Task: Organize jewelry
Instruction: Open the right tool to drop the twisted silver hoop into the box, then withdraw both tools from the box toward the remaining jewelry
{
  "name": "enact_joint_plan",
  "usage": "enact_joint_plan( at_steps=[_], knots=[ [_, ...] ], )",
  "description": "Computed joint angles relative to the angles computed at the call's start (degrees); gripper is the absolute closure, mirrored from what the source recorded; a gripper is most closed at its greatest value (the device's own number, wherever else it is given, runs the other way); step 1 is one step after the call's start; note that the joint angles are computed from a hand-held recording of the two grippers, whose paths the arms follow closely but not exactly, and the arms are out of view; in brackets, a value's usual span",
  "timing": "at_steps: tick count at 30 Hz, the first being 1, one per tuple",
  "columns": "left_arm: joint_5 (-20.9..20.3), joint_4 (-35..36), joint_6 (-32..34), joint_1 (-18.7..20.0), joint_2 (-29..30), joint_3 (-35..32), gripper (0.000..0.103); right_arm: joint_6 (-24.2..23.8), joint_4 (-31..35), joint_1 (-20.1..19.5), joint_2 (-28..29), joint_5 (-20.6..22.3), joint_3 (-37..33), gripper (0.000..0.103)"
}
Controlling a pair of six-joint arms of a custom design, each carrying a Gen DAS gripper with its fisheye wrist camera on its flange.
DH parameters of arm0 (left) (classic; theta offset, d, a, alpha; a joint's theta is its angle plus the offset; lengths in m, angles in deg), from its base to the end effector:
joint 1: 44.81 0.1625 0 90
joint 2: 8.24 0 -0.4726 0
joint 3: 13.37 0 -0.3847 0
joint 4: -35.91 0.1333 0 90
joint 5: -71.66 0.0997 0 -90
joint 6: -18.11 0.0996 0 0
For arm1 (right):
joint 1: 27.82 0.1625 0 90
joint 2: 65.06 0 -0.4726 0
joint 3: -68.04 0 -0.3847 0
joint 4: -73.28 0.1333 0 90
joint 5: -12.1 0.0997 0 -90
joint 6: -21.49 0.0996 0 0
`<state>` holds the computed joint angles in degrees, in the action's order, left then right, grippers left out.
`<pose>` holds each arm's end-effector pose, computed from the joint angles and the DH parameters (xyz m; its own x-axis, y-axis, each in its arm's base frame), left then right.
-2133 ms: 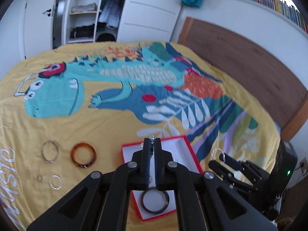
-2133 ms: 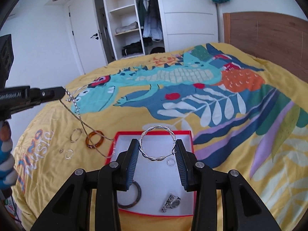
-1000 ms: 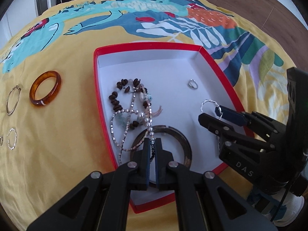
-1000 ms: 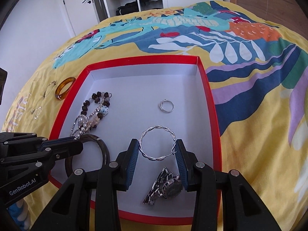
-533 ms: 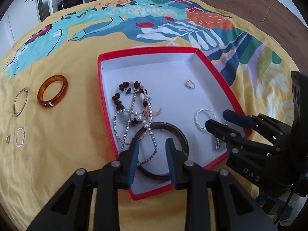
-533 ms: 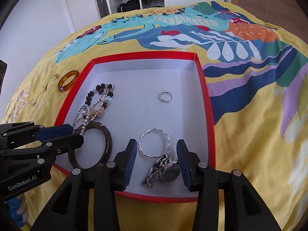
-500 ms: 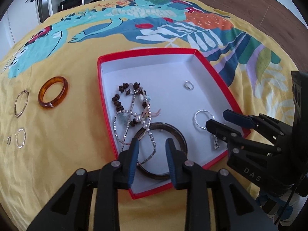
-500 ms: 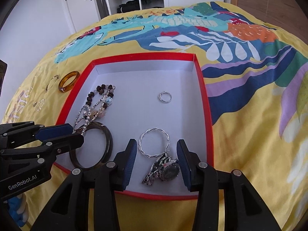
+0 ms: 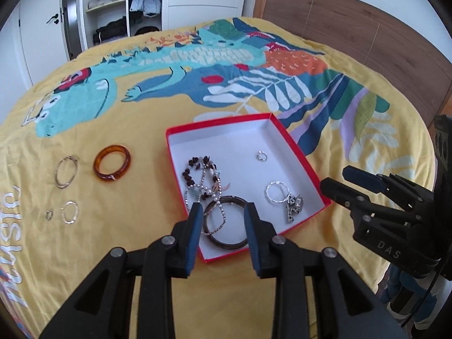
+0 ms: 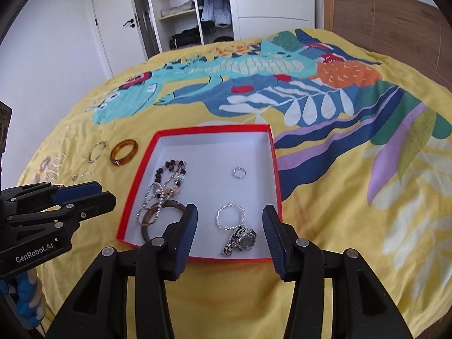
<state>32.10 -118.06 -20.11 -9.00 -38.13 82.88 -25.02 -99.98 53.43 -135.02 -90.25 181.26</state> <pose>-0.4131 -0.5571 -0.0219 -0.7736 0.0589 -0.6310 0.4222 0.7905 -0.4438 0.0223 -0.5913 0.3324 -0.7346 -0.3535 0.5791 -0.6051 0.7275 -0.3235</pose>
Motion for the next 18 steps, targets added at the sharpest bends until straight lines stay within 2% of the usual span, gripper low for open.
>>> enact_joint_plan(
  at_steps=[8, 18],
  knots=[
    [4.3, 4.0, -5.6, -4.7, -4.8, 4.6, 0.074, 0.9, 0.8, 2.0, -5.5, 1.8, 3.2, 0.055],
    [9.9, 15.3, -19.0, -10.1, -11.4, 10.0, 0.074, 0.8, 0.9, 5.3, -11.4, 3.6, 7.9, 0.054]
  ],
)
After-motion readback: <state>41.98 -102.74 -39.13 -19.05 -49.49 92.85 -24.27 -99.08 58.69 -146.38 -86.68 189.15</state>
